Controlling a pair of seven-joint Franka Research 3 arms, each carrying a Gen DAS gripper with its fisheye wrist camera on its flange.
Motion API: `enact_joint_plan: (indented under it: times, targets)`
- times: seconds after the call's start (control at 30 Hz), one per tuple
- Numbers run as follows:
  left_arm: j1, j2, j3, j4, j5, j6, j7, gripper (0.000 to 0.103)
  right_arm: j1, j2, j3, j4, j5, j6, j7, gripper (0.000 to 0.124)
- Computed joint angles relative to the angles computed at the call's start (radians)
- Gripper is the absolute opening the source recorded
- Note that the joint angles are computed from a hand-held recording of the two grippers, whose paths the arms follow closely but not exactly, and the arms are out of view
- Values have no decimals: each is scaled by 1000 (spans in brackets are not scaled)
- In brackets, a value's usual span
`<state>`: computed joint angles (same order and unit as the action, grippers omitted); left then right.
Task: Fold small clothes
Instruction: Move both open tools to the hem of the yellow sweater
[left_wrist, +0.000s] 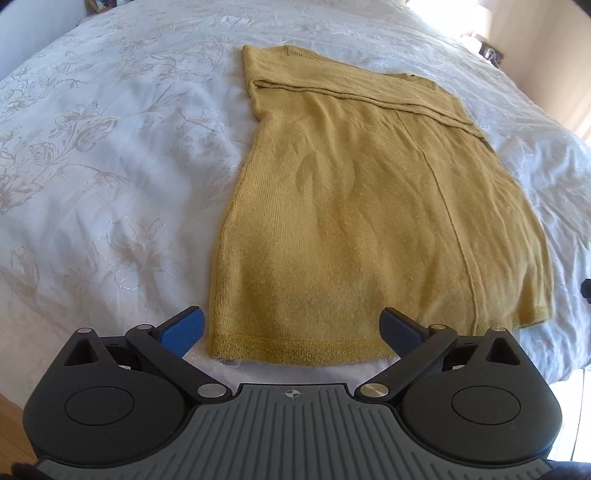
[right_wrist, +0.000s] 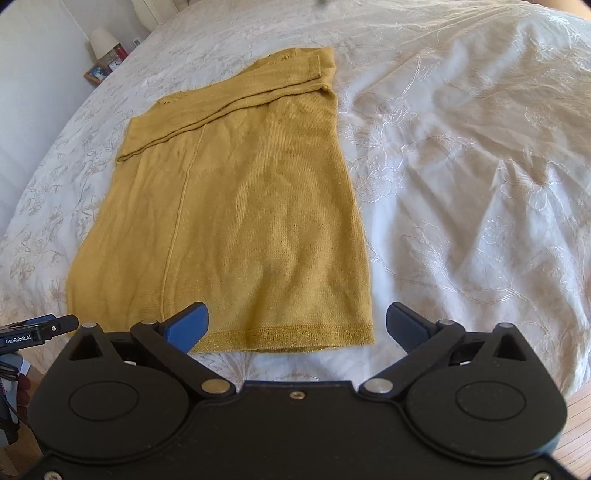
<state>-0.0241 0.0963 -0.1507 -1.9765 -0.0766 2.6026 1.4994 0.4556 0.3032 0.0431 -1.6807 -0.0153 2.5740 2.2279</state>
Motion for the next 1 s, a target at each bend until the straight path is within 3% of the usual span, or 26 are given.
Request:
enact_joint_plan:
  times: [0.17,0.37,0.77,1.0]
  targets:
    - [9,-23,2,-41,-28,39,77,103,26,-48,-11,-83,-57,71,76,102]
    - [15,-13,9,-64,-11,90,144,103,41,-77,-9,-118,-113,54,165,102]
    - [43,102,-23,48,-87,16,226,103,34,-90,16,-110,-153,10,155,102]
    - [57,136,-32,83,-97,-20,214,103,17,-37,22,-49,-102,3,65,102]
